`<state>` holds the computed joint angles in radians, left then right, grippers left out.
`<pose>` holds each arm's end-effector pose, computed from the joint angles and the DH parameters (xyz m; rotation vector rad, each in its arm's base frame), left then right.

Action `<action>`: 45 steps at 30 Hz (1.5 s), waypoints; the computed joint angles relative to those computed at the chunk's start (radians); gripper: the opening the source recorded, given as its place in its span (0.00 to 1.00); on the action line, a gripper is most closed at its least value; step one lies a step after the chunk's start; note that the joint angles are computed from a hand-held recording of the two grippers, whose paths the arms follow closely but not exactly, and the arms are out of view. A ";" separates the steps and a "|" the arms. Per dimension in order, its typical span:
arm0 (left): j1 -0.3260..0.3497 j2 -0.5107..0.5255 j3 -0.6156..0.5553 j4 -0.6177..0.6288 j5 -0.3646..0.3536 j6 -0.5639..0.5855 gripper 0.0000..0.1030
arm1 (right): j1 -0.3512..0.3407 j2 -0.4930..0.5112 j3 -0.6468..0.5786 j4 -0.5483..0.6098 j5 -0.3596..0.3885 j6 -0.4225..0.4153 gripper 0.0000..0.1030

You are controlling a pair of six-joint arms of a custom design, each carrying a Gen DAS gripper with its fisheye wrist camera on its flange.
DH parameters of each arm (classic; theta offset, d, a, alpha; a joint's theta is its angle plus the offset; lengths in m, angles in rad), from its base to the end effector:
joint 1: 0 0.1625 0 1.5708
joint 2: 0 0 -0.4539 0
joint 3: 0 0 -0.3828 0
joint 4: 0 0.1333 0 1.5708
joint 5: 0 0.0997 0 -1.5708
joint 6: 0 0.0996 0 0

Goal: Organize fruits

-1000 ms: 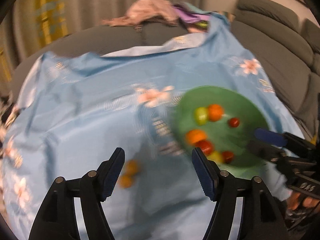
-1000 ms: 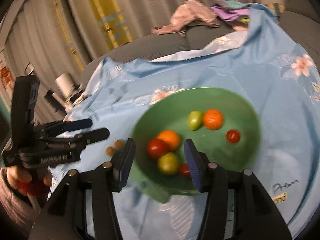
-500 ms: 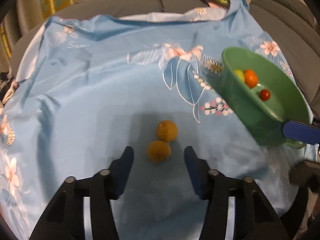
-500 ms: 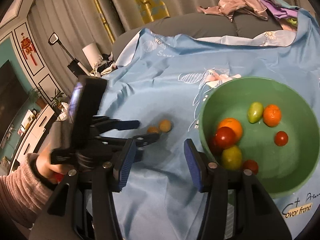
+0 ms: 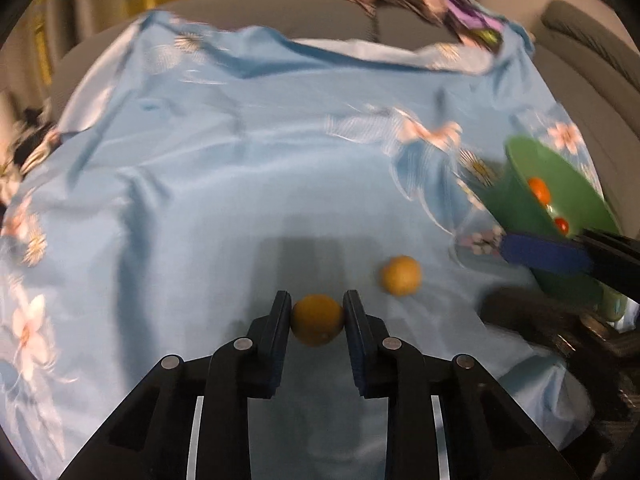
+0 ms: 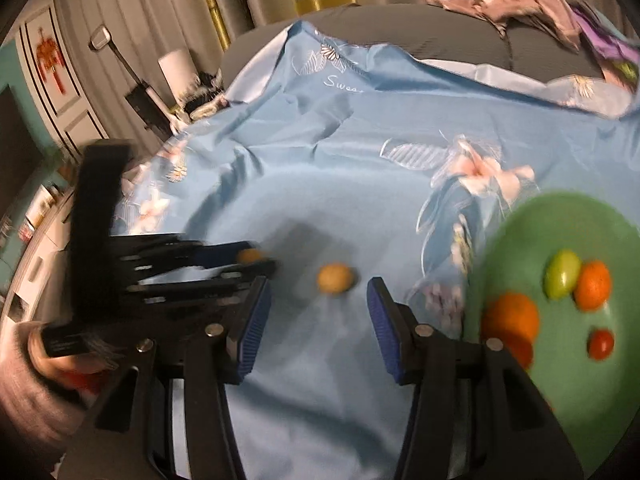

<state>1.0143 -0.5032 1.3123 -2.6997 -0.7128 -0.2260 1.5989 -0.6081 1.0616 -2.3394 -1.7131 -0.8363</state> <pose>-0.2332 -0.7699 0.0739 0.2160 2.3511 -0.7618 0.1428 -0.8383 0.1913 1.1721 -2.6185 0.3386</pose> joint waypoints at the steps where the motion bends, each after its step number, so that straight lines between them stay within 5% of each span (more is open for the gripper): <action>1: 0.001 -0.020 0.027 -0.023 0.002 -0.006 0.26 | 0.009 0.026 -0.034 0.020 -0.030 0.009 0.47; 11: 0.018 -0.098 0.153 -0.148 -0.037 -0.028 0.26 | 0.041 0.179 -0.195 0.094 -0.235 0.010 0.45; 17: 0.020 -0.094 0.156 -0.179 -0.074 -0.003 0.26 | 0.035 0.163 -0.151 0.012 -0.244 -0.050 0.28; 21: 0.019 -0.090 0.149 -0.177 -0.081 -0.006 0.26 | 0.033 0.152 -0.131 -0.004 -0.227 -0.055 0.27; 26: 0.003 -0.077 0.122 -0.164 -0.090 0.025 0.26 | 0.034 0.055 -0.024 -0.075 -0.117 -0.044 0.28; 29: -0.020 -0.049 0.072 -0.147 -0.105 0.076 0.26 | 0.029 -0.020 0.043 -0.156 -0.060 -0.036 0.28; 34: -0.059 0.037 -0.069 -0.102 -0.158 0.182 0.26 | 0.005 -0.100 0.099 -0.267 -0.094 -0.038 0.28; 40: -0.081 0.174 -0.302 0.030 -0.231 0.248 0.26 | -0.043 -0.138 0.096 -0.288 -0.130 0.007 0.28; 45: -0.082 0.270 -0.477 0.183 -0.220 0.226 0.26 | -0.064 -0.129 0.056 -0.268 -0.147 0.015 0.28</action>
<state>0.9325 -0.2334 0.8356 -2.5171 -0.9332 0.0004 1.5352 -0.7368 1.1177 -2.6074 -1.8599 -0.8209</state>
